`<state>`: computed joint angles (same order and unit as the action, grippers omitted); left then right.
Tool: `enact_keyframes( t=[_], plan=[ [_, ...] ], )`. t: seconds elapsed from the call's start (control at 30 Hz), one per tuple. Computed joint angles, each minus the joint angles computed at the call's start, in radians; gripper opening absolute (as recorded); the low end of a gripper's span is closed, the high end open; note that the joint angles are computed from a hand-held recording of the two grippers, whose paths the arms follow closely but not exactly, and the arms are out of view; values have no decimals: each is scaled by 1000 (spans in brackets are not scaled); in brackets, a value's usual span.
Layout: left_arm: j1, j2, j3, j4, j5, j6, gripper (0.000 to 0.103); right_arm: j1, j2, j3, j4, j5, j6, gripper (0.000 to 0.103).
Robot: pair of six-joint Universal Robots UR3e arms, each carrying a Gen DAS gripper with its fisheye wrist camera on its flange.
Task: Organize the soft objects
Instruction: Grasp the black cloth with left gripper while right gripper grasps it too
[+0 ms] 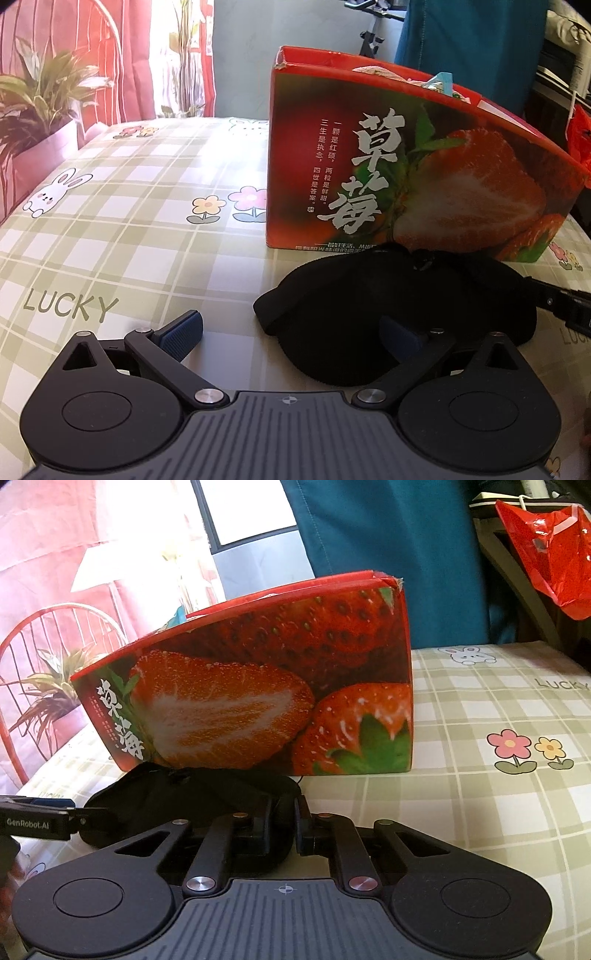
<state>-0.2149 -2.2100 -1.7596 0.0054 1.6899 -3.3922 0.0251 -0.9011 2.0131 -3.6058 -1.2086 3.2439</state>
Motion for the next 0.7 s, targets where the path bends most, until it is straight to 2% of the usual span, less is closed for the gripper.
enact_keyframes(
  t=[0.17,0.33,0.4,0.43,0.47,0.5,0.57,0.7],
  plan=[
    [8,-9,33,-33,-2,-19,100,-6,-2,3,1,8,-1,11],
    [-3,-3,65,-88,39,-18,84,-11,-3,8,-5,24,-9,11],
    [4,4,61,-89,38,-25,66,-18,-3,18,-19,40,-17,11],
    [8,8,57,-86,37,-25,61,-19,-6,22,-22,45,-20,11],
    [14,13,49,-78,29,-22,51,-21,-8,26,-25,50,-22,11],
    [24,17,42,-71,10,-19,40,-21,-8,27,-25,52,-23,11],
    [47,34,12,-50,-40,-20,26,-21,-11,30,-25,54,-26,11],
    [36,37,-17,-1,-10,-27,14,-22,-17,41,-34,57,-29,11]
  ],
)
